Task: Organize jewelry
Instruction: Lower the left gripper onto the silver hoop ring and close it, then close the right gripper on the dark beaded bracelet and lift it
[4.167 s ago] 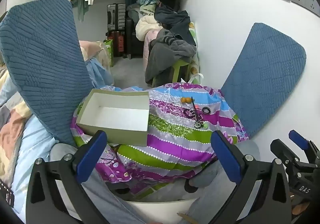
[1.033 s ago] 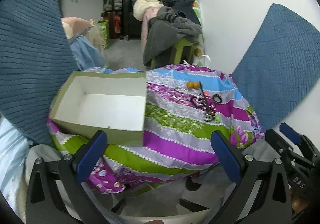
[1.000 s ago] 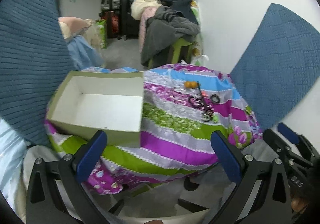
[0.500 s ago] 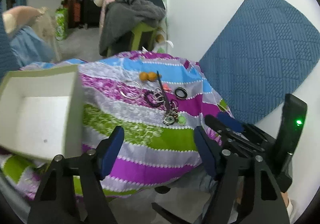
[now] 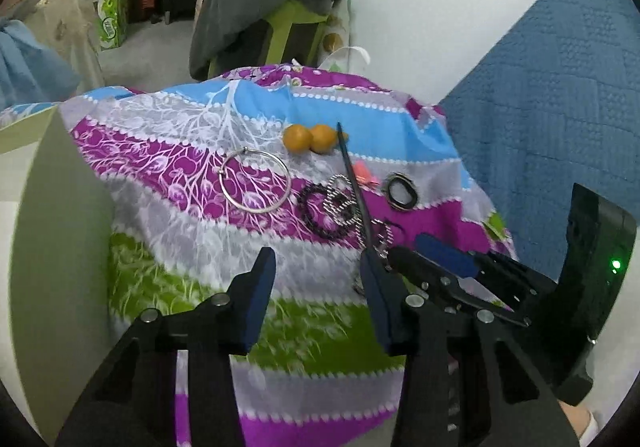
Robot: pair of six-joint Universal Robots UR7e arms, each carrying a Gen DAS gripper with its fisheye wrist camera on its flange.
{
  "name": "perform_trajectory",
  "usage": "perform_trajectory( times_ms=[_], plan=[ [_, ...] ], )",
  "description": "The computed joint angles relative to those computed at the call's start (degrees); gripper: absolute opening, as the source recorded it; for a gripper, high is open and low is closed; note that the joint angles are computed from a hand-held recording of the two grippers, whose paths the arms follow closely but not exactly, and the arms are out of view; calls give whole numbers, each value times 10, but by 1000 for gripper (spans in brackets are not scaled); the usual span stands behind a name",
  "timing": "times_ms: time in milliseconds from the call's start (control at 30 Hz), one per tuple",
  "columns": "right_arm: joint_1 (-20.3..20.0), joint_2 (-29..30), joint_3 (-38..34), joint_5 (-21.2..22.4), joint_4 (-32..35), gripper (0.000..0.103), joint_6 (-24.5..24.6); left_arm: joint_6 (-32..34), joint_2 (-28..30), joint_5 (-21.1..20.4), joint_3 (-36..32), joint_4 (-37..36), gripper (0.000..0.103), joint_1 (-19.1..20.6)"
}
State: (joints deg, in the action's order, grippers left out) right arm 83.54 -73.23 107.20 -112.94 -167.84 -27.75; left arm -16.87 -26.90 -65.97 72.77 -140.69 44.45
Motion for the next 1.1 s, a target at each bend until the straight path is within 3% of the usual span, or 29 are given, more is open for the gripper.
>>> perform_trajectory(
  times_ms=[100,200,267,300,333,500,633,900,1000,1100],
  plan=[
    [-1,17,-14,-12,5,28,-6,-9,20,23,-28,7,45,9],
    [-7,22,-25,-14,28,9,4,-17,39,43,-59,30,46,18],
    [-10,20,-27,-9,41,5,15,-26,55,56,-89,61,62,23],
    [-14,17,-28,5,45,5,23,-29,60,66,-98,73,78,23],
    [-16,14,-29,16,47,5,27,-24,65,77,-103,73,80,22],
    [-20,-4,-24,64,41,5,31,2,90,99,-137,89,80,20],
    [-21,-7,-26,79,40,5,37,8,124,114,-194,138,80,23],
    [-27,-17,-23,98,38,5,47,45,164,147,-244,146,80,24],
    [-28,-18,-24,100,40,5,49,45,171,162,-252,154,68,22],
    [-28,-19,-23,100,42,5,49,84,183,181,-260,152,68,16]
  ],
)
